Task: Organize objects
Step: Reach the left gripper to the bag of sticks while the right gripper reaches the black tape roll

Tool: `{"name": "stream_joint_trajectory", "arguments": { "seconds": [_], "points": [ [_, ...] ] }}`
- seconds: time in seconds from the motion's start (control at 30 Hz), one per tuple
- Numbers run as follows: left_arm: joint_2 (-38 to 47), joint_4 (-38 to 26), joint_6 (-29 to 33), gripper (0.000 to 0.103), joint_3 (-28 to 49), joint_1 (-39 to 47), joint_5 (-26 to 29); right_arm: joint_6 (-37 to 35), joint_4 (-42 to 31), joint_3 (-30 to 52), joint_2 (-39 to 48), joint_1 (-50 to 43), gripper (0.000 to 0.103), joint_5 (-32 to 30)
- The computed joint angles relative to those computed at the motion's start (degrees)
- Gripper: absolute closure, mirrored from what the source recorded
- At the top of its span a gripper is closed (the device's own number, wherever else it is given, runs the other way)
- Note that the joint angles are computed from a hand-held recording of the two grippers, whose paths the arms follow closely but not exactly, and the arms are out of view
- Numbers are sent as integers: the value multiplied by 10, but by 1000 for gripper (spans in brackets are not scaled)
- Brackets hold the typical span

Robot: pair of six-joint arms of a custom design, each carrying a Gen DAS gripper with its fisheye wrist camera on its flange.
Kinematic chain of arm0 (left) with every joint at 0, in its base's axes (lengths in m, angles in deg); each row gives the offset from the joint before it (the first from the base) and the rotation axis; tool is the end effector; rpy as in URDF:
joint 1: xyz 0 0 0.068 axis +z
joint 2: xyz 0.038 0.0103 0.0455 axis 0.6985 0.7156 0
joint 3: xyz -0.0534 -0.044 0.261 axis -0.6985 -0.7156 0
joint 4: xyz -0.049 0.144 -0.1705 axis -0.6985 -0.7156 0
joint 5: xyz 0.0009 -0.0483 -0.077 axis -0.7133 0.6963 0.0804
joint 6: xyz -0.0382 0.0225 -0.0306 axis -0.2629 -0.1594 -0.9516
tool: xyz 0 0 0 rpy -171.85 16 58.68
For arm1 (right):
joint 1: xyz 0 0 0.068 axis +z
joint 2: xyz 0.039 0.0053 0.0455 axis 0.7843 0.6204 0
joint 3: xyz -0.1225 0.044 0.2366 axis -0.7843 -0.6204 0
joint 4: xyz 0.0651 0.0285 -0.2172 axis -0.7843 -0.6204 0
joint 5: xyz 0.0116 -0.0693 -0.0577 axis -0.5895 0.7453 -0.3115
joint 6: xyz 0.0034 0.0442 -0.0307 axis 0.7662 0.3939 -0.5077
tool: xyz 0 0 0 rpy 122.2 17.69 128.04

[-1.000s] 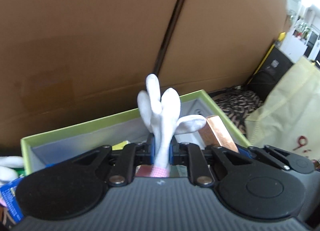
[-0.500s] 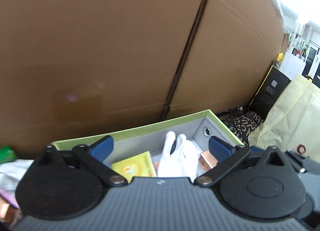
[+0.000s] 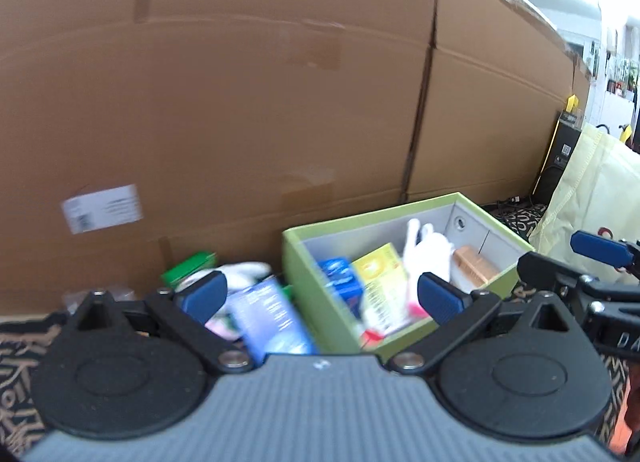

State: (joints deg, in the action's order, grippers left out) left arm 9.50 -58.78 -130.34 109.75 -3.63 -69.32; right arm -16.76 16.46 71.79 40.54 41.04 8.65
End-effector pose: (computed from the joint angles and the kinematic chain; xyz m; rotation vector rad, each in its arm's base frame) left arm 0.2253 -0.2077 0.1923 -0.3985 2.0499 0.1262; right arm 0.3065 -0.0301 0.1490 -0.6187 1.7703 0.5280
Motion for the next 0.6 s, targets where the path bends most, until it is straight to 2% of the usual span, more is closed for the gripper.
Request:
{"name": "stream_joint_trajectory", "arguments": {
  "seconds": [0.17, 0.27, 0.37, 0.43, 0.5, 0.6],
  "points": [
    [-124, -72, -163, 0, -138, -59, -36, -16, 85, -123, -39, -3, 15, -42],
    [-158, -174, -299, 0, -184, -108, -53, -39, 108, -178, -49, 10, 15, -52],
    [-160, -215, -410, 0, -233, -153, -45, -48, 179, -225, -16, 40, 15, -37],
    [-155, -203, -459, 0, -269, -175, -35, -52, 228, -250, 16, 67, 15, -17],
    [-153, -172, -480, 0, -305, -189, -26, -72, 251, -264, 48, 99, 18, 0],
    [-163, -108, -457, 0, -348, -191, -14, -120, 282, -285, 97, 153, 32, 34]
  ]
}}
